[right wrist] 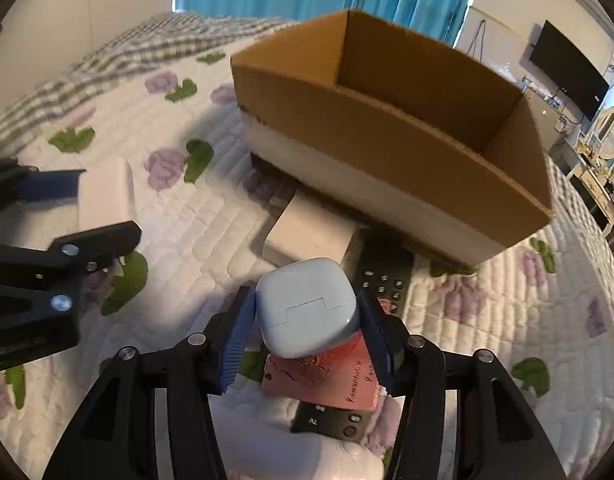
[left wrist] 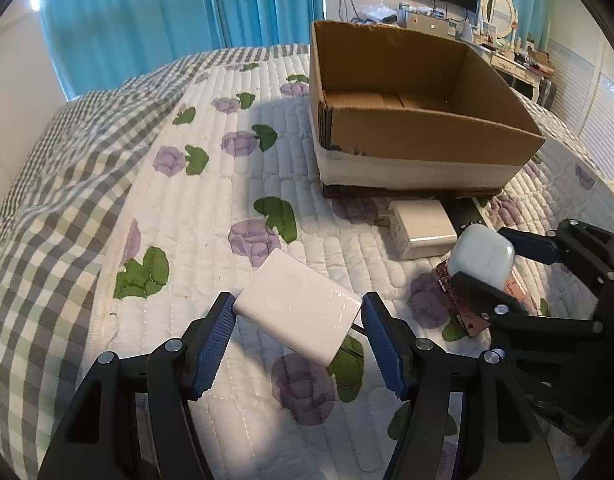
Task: Organize rigid objects
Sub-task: 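Lower both held items into the box and open both tools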
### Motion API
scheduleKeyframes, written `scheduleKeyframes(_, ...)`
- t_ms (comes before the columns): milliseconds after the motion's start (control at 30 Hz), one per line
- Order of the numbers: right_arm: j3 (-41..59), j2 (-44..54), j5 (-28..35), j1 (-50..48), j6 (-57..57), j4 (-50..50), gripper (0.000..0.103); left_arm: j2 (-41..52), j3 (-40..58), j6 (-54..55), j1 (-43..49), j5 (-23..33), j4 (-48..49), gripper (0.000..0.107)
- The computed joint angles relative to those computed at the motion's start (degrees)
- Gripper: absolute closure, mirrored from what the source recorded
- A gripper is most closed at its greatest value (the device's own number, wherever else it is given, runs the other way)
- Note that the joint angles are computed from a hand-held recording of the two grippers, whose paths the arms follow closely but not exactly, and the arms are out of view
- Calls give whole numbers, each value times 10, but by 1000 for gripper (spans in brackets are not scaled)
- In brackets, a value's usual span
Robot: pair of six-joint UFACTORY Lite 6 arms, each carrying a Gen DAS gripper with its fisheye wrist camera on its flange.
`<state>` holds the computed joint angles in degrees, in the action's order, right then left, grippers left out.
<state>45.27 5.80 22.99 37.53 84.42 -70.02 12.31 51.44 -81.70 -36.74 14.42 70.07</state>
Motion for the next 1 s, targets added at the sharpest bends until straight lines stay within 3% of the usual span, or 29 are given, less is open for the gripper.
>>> scheduleKeyframes(233, -40, -101, 33, 17, -46, 54, 50, -59, -2, 110, -20, 36, -128, 41)
scheduleKeyframes(367, -59, -207, 78, 28, -94, 104, 50, -97, 16, 172, -43, 69, -190, 41)
scheduleKeyframes(600, 15, -277, 147, 24, -207, 175, 50, -96, 149, 304, -67, 121, -288, 41)
scheduleKeyframes(767, 101, -281, 137, -54, -337, 254, 50, -8, 315, 362, -60, 141, -301, 41)
scheduleKeyframes(867, 152, -247, 106, -109, -397, 292, 51, 61, 406, 371, -50, 146, -289, 41)
scheduleKeyframes(1000, 220, -175, 59, -172, -470, 342, 51, 198, 579, 458, -25, 161, -358, 41)
